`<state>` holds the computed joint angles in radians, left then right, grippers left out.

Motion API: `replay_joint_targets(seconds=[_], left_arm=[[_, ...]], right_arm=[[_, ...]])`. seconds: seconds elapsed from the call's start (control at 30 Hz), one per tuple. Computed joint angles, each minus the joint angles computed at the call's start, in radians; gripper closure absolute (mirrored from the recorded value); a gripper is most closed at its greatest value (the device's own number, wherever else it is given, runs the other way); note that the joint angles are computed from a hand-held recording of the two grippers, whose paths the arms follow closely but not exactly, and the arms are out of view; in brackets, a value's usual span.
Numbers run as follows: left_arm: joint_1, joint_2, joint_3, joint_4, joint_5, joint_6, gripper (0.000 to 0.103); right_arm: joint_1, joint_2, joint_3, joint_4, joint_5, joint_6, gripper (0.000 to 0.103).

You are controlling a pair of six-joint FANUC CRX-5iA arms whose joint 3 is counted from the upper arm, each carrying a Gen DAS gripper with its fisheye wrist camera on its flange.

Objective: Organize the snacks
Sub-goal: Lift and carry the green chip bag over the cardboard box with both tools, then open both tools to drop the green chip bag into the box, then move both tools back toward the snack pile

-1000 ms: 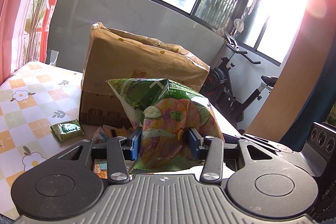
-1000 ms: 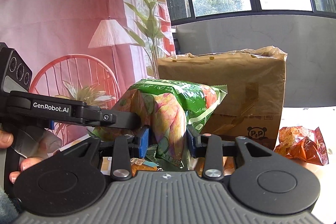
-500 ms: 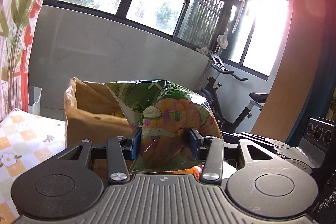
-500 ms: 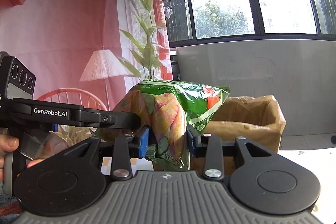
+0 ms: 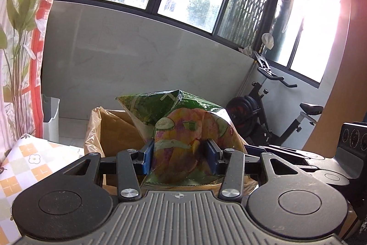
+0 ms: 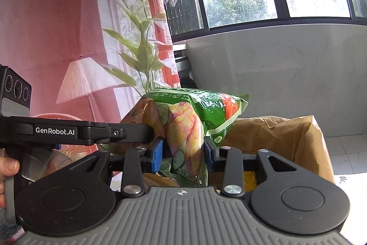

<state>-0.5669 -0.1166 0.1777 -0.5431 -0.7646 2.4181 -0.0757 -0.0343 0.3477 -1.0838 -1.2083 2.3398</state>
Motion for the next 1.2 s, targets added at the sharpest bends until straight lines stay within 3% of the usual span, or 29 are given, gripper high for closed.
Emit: replay_joint_targets(seconds=[0.17, 0.3, 0.4, 0.5, 0.63, 0.83, 0.93, 1.0, 1.2], left_arm=[[-0.001, 0.034, 0.04, -0.02, -0.073, -0.011, 0.049], [-0.088, 0.05, 0.083, -0.207, -0.201, 0.053, 0.042], [-0.096, 0.023, 0.056, -0.235, -0.194, 0.104, 0.038], [-0.122, 0.004, 0.041, -0.265, -0.205, 0.138, 0.034], [-0.167, 0.008, 0.058, -0.305, -0.27, 0.157, 0.03], [-0.228, 0.003, 0.072, -0.344, -0.347, 0.204, 0.023], [-0.291, 0.013, 0.094, -0.402, -0.427, 0.222, 0.018], [-0.322, 0.012, 0.095, -0.423, -0.456, 0.234, 0.016], [-0.416, 0.026, 0.11, -0.465, -0.562, 0.26, 0.014]], right_arm=[[0.027, 0.061, 0.042, 0.015, -0.003, -0.064, 0.064], [0.048, 0.09, 0.059, 0.047, 0.018, -0.135, 0.061], [0.03, 0.073, 0.033, 0.027, 0.029, -0.12, 0.053], [0.009, 0.02, -0.026, 0.015, 0.067, -0.071, 0.043], [-0.031, -0.048, -0.092, -0.011, 0.072, 0.011, 0.039], [-0.067, -0.141, -0.171, 0.015, 0.106, 0.022, 0.034], [-0.081, -0.197, -0.225, 0.033, 0.152, 0.052, 0.022], [-0.098, -0.246, -0.275, 0.031, 0.187, 0.078, 0.008], [-0.192, -0.36, -0.382, -0.001, 0.2, 0.125, 0.001]])
